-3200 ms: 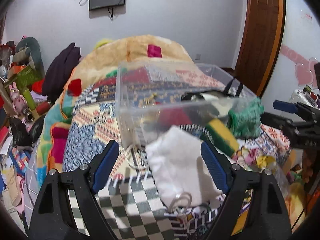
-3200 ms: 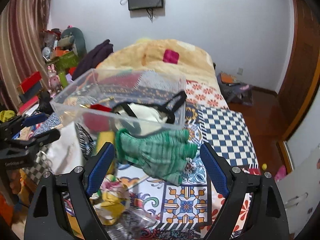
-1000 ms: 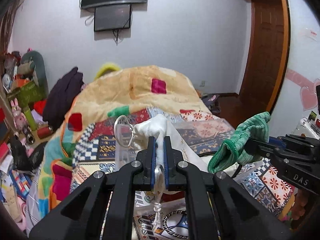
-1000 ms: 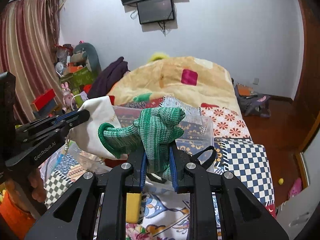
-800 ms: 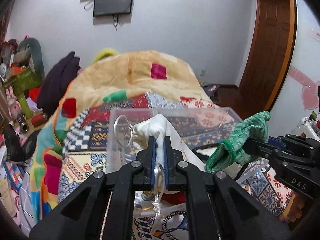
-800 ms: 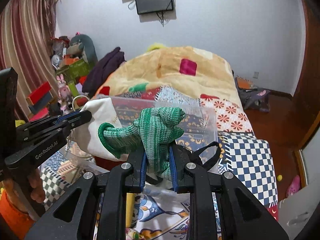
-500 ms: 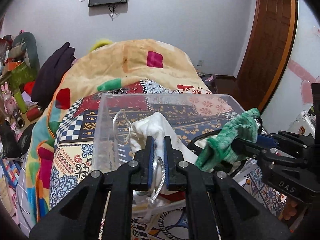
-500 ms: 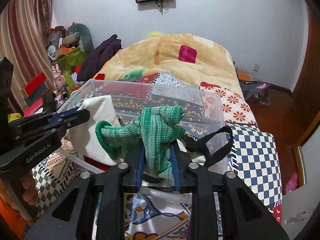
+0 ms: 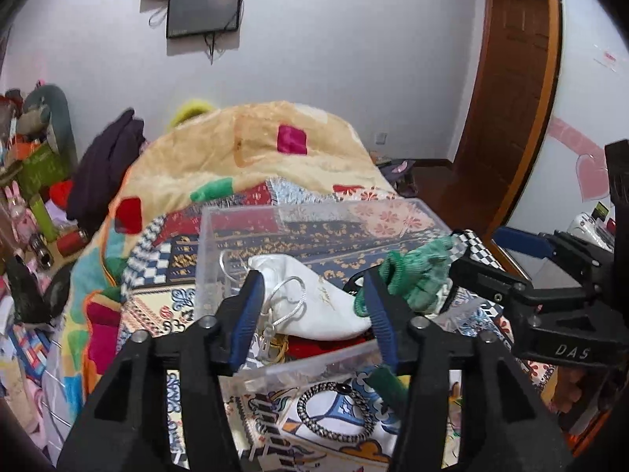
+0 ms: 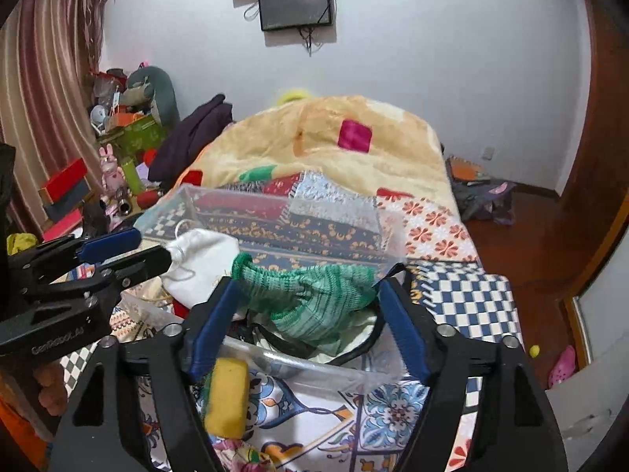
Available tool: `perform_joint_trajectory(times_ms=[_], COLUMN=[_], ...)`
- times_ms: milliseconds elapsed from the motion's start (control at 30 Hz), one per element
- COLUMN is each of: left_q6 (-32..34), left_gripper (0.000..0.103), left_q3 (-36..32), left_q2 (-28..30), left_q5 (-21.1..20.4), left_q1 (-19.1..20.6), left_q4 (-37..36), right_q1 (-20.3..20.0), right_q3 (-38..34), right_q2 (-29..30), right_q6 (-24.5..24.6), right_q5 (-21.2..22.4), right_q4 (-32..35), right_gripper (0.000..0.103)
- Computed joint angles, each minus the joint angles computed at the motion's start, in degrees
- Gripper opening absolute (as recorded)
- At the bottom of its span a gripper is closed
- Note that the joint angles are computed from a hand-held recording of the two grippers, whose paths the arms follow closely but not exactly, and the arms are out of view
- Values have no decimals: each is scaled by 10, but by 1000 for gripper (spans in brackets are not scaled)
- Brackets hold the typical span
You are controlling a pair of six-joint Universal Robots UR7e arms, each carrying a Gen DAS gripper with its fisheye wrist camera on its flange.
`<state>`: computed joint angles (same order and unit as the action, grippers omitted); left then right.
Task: Organize soft objects
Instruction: 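Lower the white bag and green glove into the clear box and open both tools, then grasp the floral scrunchie with the right tool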
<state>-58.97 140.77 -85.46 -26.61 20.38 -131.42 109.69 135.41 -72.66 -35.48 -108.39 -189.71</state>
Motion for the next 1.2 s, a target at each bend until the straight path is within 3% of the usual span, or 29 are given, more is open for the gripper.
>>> perform_joint_trajectory(times_ms=[267, 500, 633, 700, 867, 1067, 1200], left_q6=[-86, -159, -208, -242, -243, -210, -196], left_gripper=[90, 96, 95, 95, 74, 58, 53], left_q3=[5, 25, 40, 42, 51, 66, 72], left_q2=[-37, -47, -47, -42, -28, -20, -11], left_q5=[4, -26, -51, -55, -74, -92, -106], left_q1=[-78, -118, -113, -108, -83, -51, -34], left_q4=[117, 167, 188, 213, 197, 134, 99], right_q1=[7, -10, -23, -31, -56, -83, -90], right_q3=[42, 81, 100, 108, 122, 127, 128], right_q2=[-63, -101, -100, -91, -83, -89, -94], right_q6=[-16, -14, -23, -30, -29, -22, -23], right_q5=[9, 21, 18, 14, 20, 27, 35], right_q4=[-26, 0, 13, 15, 33, 81, 104], right_gripper=[85, 87, 87, 86, 83, 55, 36])
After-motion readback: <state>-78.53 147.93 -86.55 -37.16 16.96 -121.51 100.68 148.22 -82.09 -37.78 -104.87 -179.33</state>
